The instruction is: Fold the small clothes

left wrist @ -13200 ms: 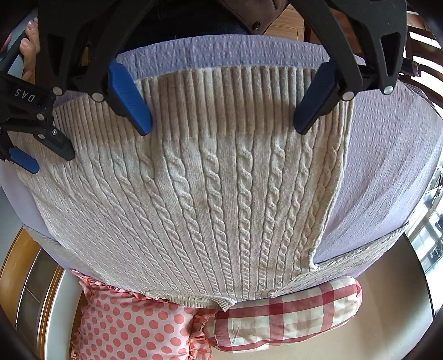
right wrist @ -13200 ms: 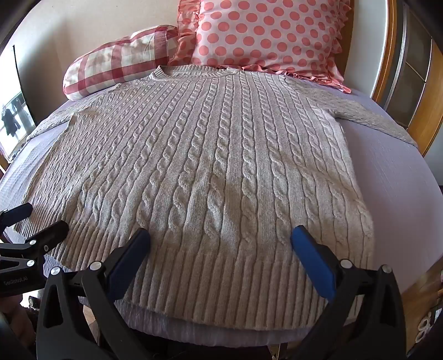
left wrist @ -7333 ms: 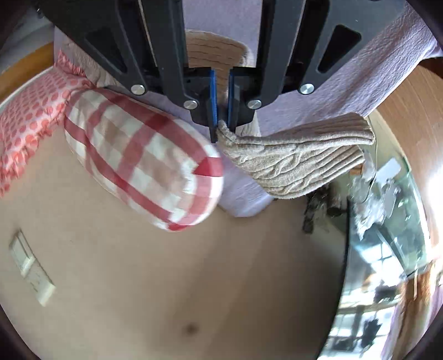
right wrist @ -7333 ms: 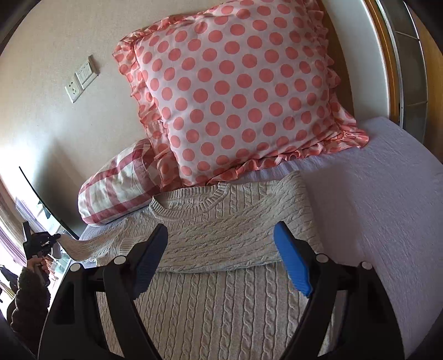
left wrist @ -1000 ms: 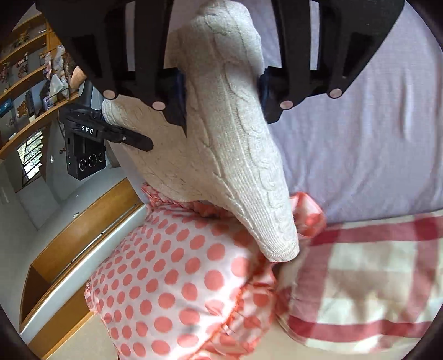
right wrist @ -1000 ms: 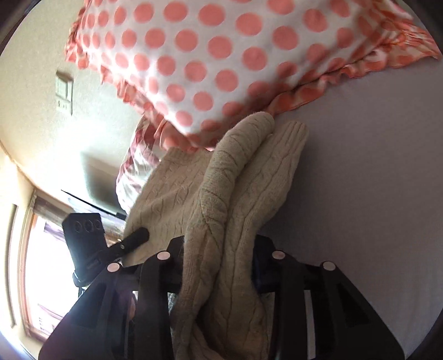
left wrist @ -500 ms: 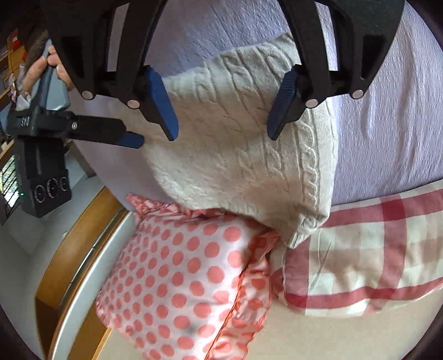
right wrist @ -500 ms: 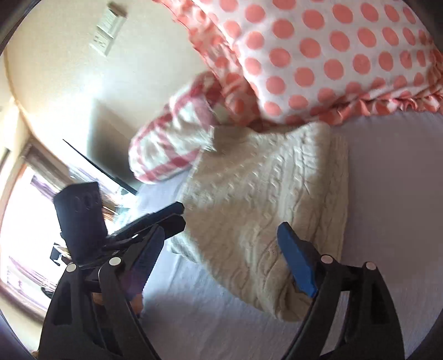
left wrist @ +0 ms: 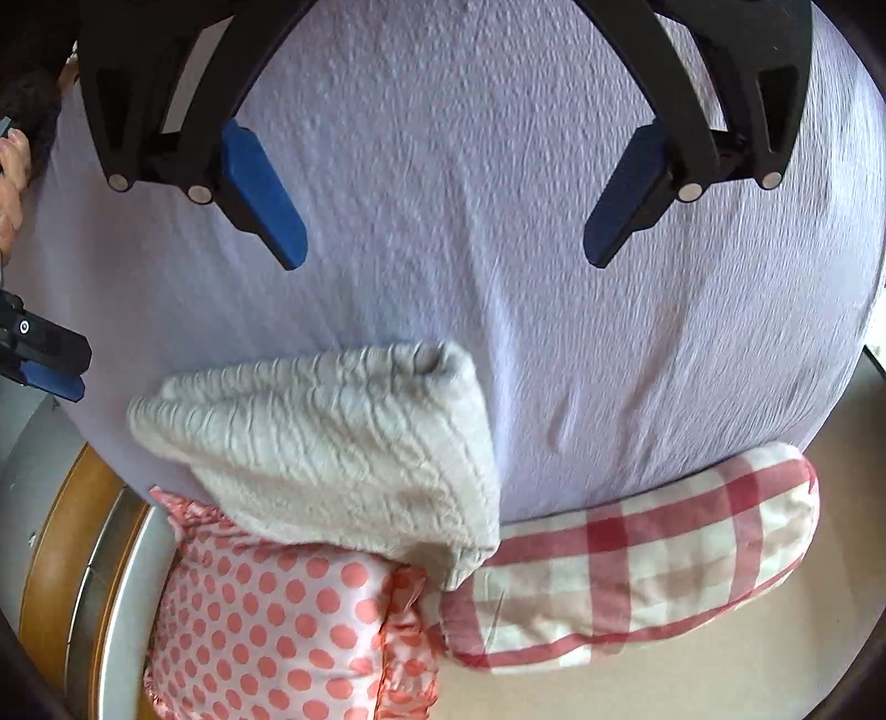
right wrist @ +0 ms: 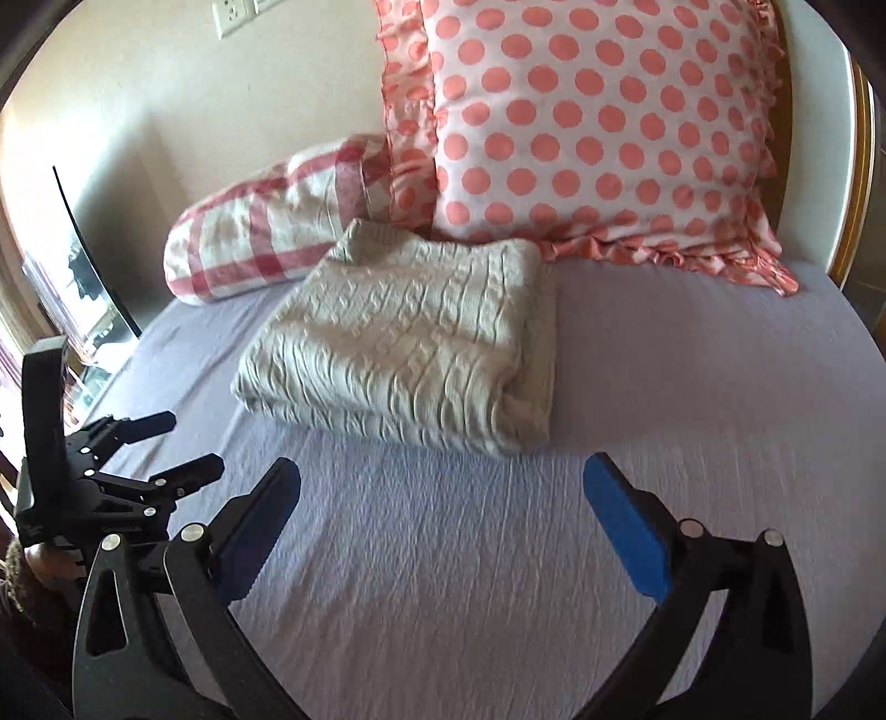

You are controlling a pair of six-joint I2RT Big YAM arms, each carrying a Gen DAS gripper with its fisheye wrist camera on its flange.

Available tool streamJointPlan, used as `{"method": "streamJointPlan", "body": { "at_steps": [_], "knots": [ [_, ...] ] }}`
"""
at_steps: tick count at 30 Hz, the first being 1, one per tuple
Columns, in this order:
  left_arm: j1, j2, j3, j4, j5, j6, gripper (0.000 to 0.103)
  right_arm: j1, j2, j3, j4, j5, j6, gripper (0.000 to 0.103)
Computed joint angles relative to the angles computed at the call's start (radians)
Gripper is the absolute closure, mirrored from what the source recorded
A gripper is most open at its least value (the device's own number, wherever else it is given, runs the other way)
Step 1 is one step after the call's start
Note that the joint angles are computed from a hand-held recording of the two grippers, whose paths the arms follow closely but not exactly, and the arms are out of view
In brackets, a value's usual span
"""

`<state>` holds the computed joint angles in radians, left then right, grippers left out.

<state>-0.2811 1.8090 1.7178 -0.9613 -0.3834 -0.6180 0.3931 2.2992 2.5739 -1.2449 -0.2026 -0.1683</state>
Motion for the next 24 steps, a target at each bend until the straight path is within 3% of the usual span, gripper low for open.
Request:
{"method": "streamJointPlan", "body": {
  "at_steps": [3, 5, 12, 24],
  "knots": [
    [-0.008, 0.01, -0.009, -0.031, -0.042, -0.008, 0.002, 0.007, 0.009, -0.033, -0.047, 0.02, -0.001, 0.001],
    [-0.004, 0.023, 0.005, -0.057, -0.053, -0.022, 0.002, 0.013, -0.007, -0.082, -0.015, 0.051, 0.006, 0.001],
    [0.009, 0.017, -0.013, -0.046, -0.028, -0.052, 0.002, 0.044, -0.041, -0.173, 0.048, 0.2, -0.035, 0.001],
    [0.005, 0.024, 0.0, -0.056, -0.031, -0.058, 0.002, 0.044, -0.047, -0.185, 0.055, 0.198, -0.031, 0.001]
  ]
}}
